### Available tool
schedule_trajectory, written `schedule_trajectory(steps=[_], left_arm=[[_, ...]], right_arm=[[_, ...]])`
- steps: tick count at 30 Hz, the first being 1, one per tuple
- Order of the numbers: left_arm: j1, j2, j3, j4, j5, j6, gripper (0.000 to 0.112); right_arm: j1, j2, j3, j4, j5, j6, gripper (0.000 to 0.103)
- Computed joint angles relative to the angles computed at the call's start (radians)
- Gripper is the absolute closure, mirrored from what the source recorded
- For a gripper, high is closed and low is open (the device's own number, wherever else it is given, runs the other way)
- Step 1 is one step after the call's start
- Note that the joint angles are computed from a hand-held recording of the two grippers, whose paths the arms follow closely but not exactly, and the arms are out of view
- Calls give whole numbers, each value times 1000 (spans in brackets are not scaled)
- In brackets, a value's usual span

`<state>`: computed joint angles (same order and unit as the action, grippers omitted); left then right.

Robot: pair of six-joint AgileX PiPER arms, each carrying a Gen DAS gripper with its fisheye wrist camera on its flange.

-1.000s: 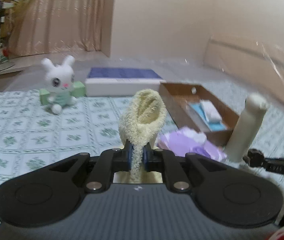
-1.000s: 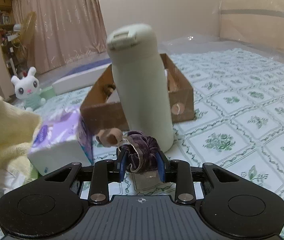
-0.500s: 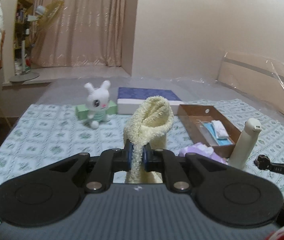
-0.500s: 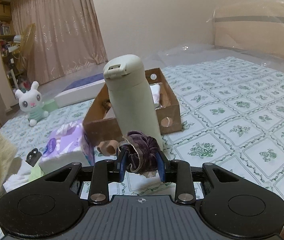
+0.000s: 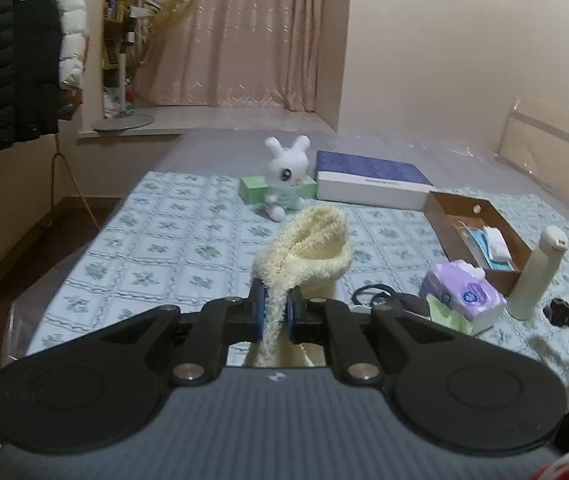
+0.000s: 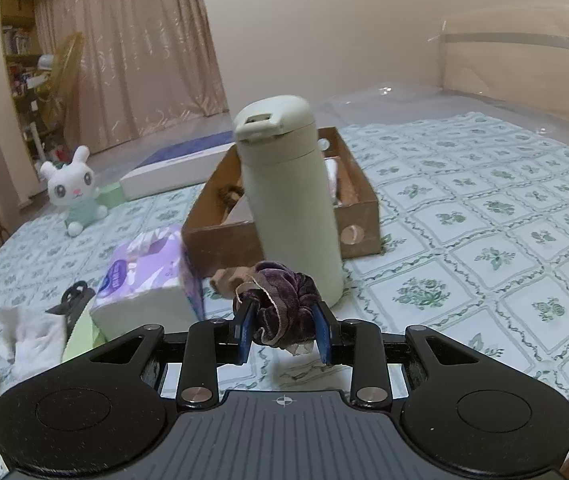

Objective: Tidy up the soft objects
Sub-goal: 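Lift the yellow towel with the left gripper while the right gripper holds the scrunchie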

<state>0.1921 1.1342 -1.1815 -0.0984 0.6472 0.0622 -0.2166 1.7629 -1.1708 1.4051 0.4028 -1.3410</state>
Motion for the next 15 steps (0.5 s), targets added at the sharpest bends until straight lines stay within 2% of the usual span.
schedule_trajectory(steps=[3, 7, 10, 13, 15], left_arm=[[20, -6, 2, -30, 9, 36, 103], [43, 47, 40, -244, 45, 178, 103], [23, 105, 95, -354, 51, 235, 103], [-18, 160, 138, -285, 22, 182, 102], [-48, 187, 162, -156, -9, 73, 100]], right_arm=[[16, 0, 3, -10, 3, 4, 71], [36, 2, 4, -45, 5, 36, 71], [42, -7, 9, -56, 33, 29, 71], [52, -21, 23, -52, 50, -2, 71], [60, -21, 27, -60, 53, 3, 71]])
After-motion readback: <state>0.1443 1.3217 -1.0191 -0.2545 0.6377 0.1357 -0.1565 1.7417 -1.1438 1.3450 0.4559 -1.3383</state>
